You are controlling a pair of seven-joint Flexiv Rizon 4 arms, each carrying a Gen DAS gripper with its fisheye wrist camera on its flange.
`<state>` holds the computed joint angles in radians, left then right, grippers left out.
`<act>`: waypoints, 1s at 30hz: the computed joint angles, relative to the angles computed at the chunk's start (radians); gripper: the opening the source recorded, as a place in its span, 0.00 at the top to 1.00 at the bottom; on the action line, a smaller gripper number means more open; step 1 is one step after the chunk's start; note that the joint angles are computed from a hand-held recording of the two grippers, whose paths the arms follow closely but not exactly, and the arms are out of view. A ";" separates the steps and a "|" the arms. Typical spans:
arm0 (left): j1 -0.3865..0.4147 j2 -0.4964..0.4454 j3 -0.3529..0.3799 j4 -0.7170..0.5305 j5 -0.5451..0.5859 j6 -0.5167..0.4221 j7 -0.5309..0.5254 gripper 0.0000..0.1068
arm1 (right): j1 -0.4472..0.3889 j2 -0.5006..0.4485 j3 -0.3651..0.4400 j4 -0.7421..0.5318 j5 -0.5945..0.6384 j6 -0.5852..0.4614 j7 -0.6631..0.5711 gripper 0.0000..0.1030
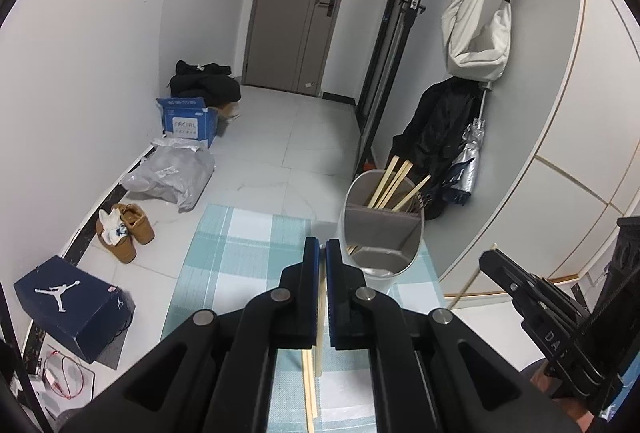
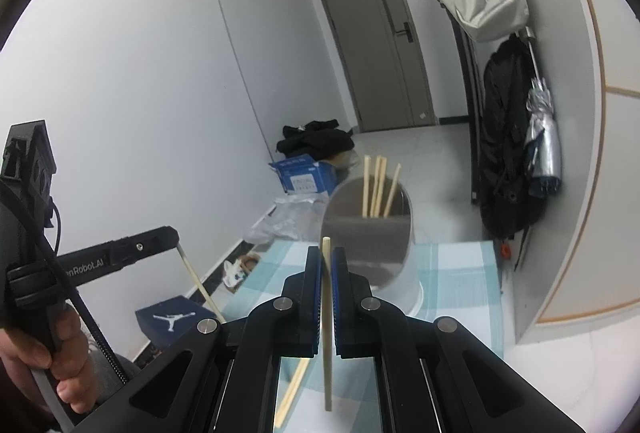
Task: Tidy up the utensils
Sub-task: 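Carry both held chopsticks up over the white holder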
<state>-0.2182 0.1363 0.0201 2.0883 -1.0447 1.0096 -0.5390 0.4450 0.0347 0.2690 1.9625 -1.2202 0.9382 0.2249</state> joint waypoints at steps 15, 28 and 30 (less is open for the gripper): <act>0.023 -0.056 -0.019 -0.184 -0.018 -0.157 -0.062 1.00 | -0.038 -0.032 -0.051 -0.142 0.004 0.046 -0.128 0.96; 0.048 -0.191 -0.083 -0.371 -0.043 -0.179 -0.123 1.00 | -0.075 -0.108 -0.116 -0.294 0.023 0.082 -0.249 0.96; 0.050 -0.217 -0.093 -0.391 -0.035 -0.162 -0.125 1.00 | -0.075 -0.129 -0.128 -0.315 0.026 0.087 -0.263 0.96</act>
<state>-0.1678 -0.0811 -0.0734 1.6970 -1.0793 0.8472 -0.6643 0.3705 -0.0941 0.1406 1.6477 -1.1946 1.0255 -0.0381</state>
